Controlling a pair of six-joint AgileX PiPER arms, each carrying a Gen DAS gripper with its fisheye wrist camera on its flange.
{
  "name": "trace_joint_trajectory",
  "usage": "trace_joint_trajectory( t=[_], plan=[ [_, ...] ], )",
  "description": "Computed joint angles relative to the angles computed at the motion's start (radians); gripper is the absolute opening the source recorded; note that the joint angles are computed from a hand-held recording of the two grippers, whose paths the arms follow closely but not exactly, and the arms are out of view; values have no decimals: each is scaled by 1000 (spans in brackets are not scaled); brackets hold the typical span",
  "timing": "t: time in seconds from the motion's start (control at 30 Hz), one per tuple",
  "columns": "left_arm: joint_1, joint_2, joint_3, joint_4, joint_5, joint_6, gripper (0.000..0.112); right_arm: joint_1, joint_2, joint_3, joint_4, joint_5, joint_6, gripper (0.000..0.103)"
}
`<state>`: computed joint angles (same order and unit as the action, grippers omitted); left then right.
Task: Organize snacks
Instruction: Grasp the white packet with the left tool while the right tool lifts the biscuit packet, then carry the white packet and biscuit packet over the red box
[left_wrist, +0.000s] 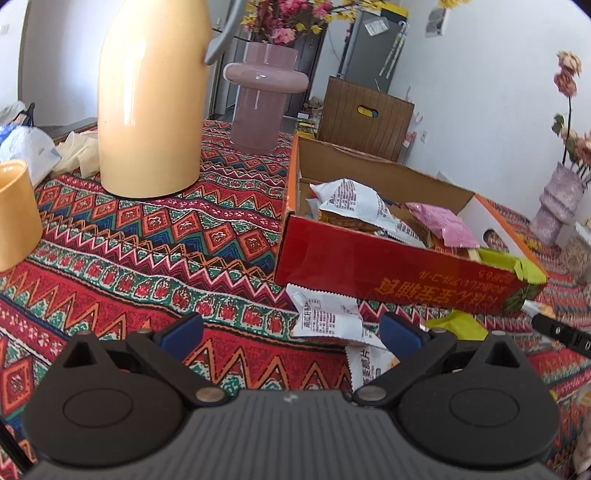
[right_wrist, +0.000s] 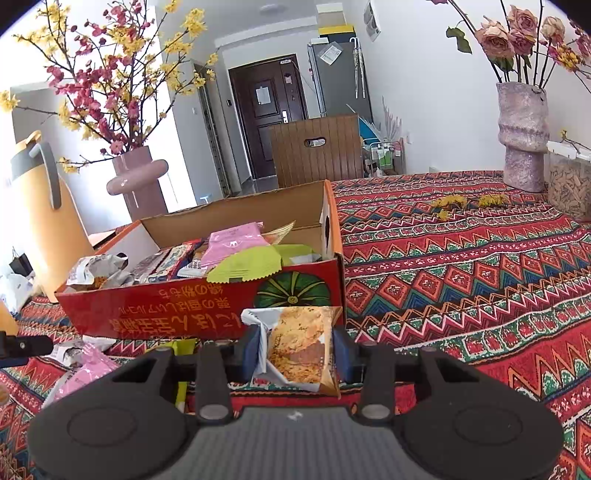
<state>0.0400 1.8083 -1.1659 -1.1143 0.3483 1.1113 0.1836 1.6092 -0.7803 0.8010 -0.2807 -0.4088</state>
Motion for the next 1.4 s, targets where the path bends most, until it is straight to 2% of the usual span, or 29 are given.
trace_joint_trajectory(
  t=[0.13,0.23,0.43,0.5,0.57,0.63,0.73,0.8,0.93,1.1,1.4],
  plan=[
    [-28,0,-18,155,-24,-120,103,-7,-8,24,-123,-20,129,40],
    [-58,26,-74,358,-27,-317,103,-9,-16,40,-171,-32,182,40],
    [-137,120,-248,825,58,-777,103,-13,-22,54,-229,-44,245,40],
    [-158,153,-302,922,93,-876,103,-16,-24,58,-250,-46,270,40],
    [-172,181,-348,978,133,-938,98,-19,-25,60,-267,-46,288,40],
    [-179,197,-375,986,164,-956,86,-20,-26,62,-280,-48,301,41],
    [-187,213,-397,998,196,-975,76,-22,-25,62,-299,-46,319,41],
    [-192,207,-383,1012,185,-981,73,-23,-25,64,-309,-46,330,41],
    [-185,197,-375,969,187,-934,53,-23,-27,67,-325,-49,344,41],
    [-181,160,-321,944,151,-899,50,-22,-27,67,-318,-49,337,41],
    [-136,38,-164,739,50,-690,50,-21,-36,80,-362,-64,375,41]
  ],
)
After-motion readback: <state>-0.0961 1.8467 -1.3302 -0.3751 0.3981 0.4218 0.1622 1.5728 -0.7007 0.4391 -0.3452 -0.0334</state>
